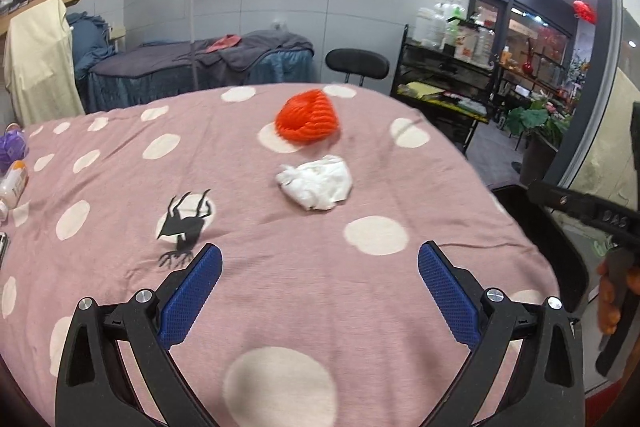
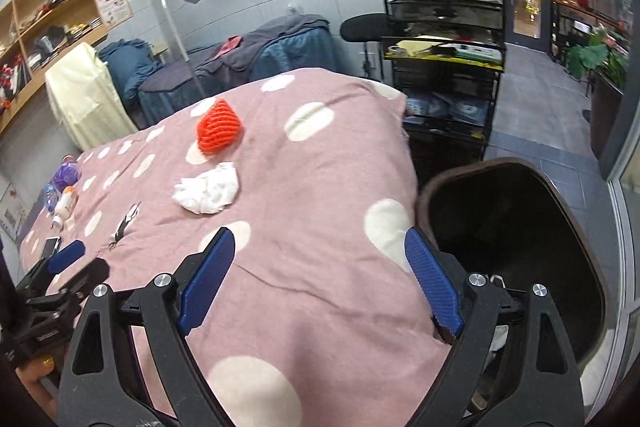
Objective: Collect trash
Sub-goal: 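Grasp the crumpled white tissue with the left gripper while the right gripper grasps the orange foam net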
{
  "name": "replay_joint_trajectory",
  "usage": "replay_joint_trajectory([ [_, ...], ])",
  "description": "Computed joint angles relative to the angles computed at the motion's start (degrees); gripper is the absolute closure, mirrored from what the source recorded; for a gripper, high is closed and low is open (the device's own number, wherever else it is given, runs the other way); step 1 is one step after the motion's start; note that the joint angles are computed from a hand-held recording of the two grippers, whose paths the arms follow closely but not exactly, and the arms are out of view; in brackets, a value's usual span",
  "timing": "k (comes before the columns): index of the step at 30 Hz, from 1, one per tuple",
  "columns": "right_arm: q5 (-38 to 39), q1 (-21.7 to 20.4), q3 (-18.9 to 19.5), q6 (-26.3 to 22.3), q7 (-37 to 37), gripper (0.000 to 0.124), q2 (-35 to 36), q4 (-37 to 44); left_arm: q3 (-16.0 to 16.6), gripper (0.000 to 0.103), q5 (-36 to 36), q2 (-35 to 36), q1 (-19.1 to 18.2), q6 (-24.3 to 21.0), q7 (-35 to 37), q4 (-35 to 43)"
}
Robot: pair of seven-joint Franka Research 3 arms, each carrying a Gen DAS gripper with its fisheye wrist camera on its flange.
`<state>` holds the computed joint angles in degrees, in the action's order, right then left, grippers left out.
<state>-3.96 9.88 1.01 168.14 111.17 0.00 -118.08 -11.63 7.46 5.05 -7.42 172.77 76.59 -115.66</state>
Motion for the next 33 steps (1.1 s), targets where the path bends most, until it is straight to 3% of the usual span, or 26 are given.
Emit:
replay_joint_trajectory([
  [3,-0.09,0.62,0.23,-1.61,-1.05,0.038,2.48,3.65,-1.02,0.006,-3.56,2.47,1.34,-2.13,4.40,2.99],
  [11,3.59,2.45,-0.97,-5.68,-6.19,0.038,10.11,14.53,-1.92,0.010,-3.05,13.40,1.33,-12.37,10.87,18.72],
  [17,6.89,2.98,-1.45,-9.73,-9.51,0.038,16.20,23.26,-1.99,0.022,-2.30,26.45,-0.55,-27.15,13.49,39.05],
  [23,8.81,3.10,-2.24,-14.70,-10.60,0.038,22.85,33.27,-0.69,0.031,-0.49,35.83,-3.97,-38.47,16.07,54.49],
  [26,9.92,2.79,-1.99,-18.09,-11.64,0.038,26.67,39.15,-0.15,0.043,0.37,36.94,-5.07,-40.43,17.49,56.67],
  [31,12.13,2.35,-1.17,-24.59,-13.04,0.038,34.21,50.88,-0.15,0.086,-0.11,37.30,-5.05,-41.45,19.30,57.38],
  [33,12.89,2.26,-0.85,-27.08,-13.17,0.038,37.50,56.13,-1.05,0.088,-1.98,35.61,-3.69,-39.07,19.54,54.61],
])
